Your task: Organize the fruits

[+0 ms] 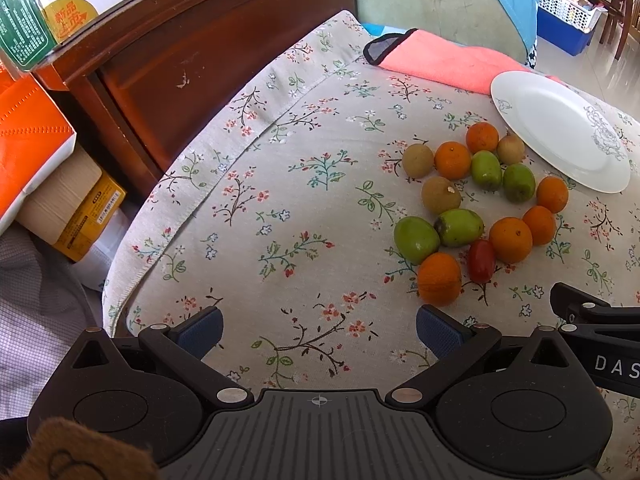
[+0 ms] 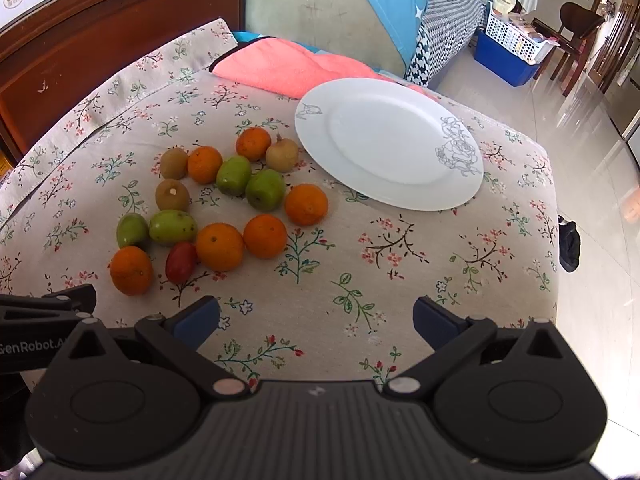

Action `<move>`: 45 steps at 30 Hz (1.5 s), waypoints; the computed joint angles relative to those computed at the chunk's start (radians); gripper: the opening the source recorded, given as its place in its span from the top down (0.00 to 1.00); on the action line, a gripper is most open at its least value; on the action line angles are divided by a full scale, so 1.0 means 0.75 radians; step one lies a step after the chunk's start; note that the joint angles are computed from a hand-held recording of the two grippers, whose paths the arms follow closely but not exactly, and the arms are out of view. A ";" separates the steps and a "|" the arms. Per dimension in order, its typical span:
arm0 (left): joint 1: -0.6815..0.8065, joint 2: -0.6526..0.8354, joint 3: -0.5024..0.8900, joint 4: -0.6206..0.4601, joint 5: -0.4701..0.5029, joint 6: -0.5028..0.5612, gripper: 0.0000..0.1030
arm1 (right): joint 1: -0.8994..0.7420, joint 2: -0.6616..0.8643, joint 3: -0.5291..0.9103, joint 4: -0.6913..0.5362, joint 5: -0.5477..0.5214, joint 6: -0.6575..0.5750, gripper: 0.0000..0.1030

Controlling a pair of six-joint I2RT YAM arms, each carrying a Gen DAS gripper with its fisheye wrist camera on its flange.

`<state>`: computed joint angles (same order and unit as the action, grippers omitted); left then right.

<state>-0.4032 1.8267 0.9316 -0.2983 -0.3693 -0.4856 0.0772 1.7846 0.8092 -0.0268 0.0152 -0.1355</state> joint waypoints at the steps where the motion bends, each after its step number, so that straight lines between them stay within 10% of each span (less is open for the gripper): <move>1: 0.001 -0.001 0.000 0.001 0.001 0.001 0.00 | 0.000 0.000 0.000 0.000 0.000 0.000 0.01; 32: 0.070 -0.135 -0.110 0.085 0.118 0.251 0.00 | -0.201 -0.086 -0.091 0.065 -0.371 -0.084 0.01; 45: 0.272 -0.211 -0.218 0.266 0.267 0.314 0.01 | -0.291 -0.035 -0.113 0.110 -0.571 -0.125 0.21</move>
